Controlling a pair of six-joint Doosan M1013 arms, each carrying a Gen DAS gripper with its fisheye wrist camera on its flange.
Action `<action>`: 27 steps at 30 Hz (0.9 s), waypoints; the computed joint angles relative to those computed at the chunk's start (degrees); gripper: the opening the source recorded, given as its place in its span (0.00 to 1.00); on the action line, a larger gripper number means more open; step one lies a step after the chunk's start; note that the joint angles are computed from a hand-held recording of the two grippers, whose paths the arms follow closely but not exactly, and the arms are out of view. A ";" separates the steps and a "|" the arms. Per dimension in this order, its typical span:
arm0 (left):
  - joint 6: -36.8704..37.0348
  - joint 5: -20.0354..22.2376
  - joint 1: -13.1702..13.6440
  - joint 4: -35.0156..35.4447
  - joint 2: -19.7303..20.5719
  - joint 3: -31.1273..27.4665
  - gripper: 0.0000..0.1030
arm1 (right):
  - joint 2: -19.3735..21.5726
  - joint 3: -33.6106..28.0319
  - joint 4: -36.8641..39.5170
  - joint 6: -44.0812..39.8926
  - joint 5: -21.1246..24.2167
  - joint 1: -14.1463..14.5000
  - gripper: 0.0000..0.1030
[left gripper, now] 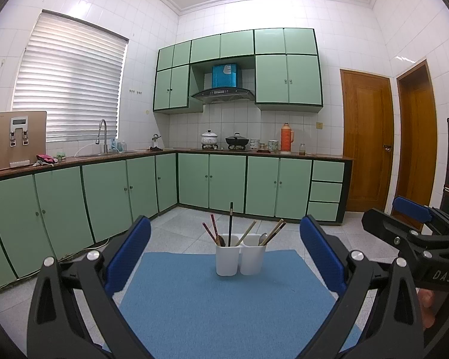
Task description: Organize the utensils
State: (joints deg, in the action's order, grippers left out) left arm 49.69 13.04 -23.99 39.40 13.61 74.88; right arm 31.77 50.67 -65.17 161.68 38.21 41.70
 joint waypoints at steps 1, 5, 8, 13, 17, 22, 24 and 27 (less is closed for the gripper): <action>-0.08 -0.06 0.02 0.03 -0.01 0.03 0.94 | 0.03 -0.06 0.07 -0.08 0.04 0.00 0.94; 0.24 -0.04 0.07 -0.27 0.02 -0.08 0.94 | 0.09 -0.11 0.03 -0.05 0.04 0.03 0.94; 0.25 -0.09 0.08 -0.35 0.01 -0.05 0.94 | 0.08 -0.11 0.04 -0.03 0.04 0.04 0.94; 0.05 -0.12 0.08 -0.12 0.02 -0.02 0.94 | 0.15 -0.19 0.01 -0.01 0.00 0.05 0.94; -0.08 -0.10 0.07 -0.01 0.02 -0.01 0.94 | 0.20 -0.27 0.12 -0.14 0.08 0.06 0.94; -0.26 -0.17 0.09 0.08 0.02 0.02 0.94 | 0.17 -0.23 0.08 -0.09 0.08 0.08 0.94; -0.16 -0.15 0.09 0.08 0.01 0.04 0.94 | 0.18 -0.25 0.10 -0.11 0.09 0.08 0.94; -0.25 -0.26 0.12 0.11 0.01 0.07 0.94 | 0.19 -0.28 0.05 -0.05 0.09 0.08 0.94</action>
State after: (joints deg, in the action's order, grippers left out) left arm 49.44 12.78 -23.88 39.51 13.62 74.95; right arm 31.96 50.39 -65.11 161.63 38.30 41.78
